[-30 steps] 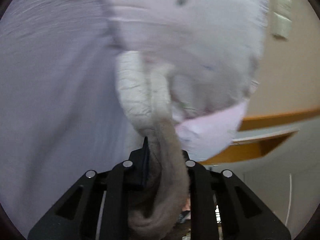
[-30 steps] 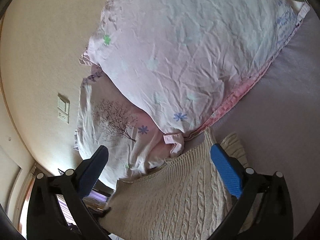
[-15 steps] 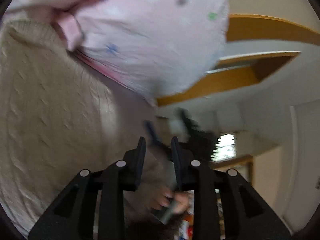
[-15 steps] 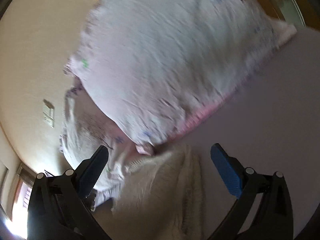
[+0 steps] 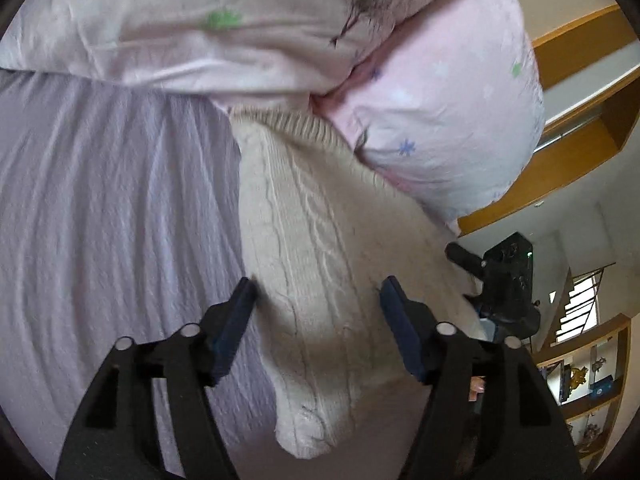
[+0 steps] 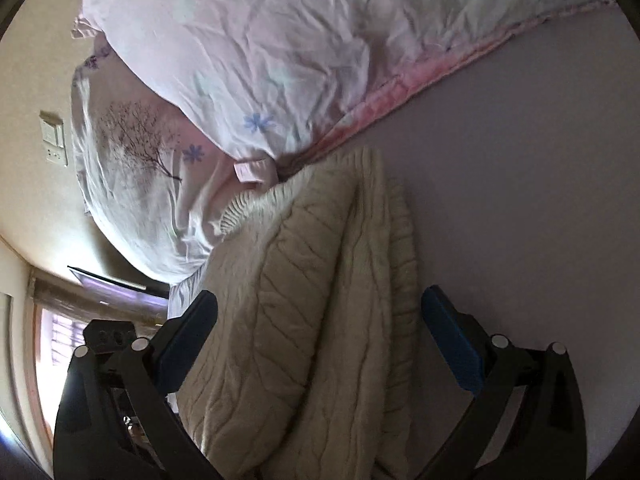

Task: Fold small clothes

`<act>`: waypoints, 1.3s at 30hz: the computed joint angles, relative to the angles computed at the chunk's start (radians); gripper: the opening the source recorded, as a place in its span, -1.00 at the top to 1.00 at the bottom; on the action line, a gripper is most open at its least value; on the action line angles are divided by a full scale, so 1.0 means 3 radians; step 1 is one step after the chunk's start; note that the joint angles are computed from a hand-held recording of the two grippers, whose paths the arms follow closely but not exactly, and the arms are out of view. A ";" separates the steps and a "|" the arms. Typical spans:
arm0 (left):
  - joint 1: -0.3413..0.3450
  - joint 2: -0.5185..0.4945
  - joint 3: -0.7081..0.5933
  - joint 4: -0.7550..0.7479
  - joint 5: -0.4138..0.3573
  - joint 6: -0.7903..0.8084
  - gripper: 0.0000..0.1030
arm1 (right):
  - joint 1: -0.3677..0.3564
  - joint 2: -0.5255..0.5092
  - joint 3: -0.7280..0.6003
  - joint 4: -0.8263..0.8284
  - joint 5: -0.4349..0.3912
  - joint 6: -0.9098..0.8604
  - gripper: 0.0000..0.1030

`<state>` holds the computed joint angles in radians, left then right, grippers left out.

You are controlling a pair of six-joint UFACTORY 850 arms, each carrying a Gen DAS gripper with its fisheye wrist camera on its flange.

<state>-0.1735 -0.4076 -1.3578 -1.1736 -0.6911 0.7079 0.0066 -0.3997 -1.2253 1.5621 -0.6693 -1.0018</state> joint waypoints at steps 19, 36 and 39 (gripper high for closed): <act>0.0327 0.0549 0.0537 0.0128 0.0338 0.0713 0.08 | 0.0636 -0.0263 -0.0323 -0.0276 -0.0160 -0.0251 -0.08; 0.0473 0.1172 0.1175 -0.0938 0.0740 0.1899 -0.27 | 0.1093 0.0207 0.0110 0.0927 0.1290 -0.1576 0.78; 0.0507 0.1287 0.1288 -0.0935 0.0756 0.2050 -0.27 | 0.1041 0.0280 0.0223 0.1336 0.1658 -0.1733 0.79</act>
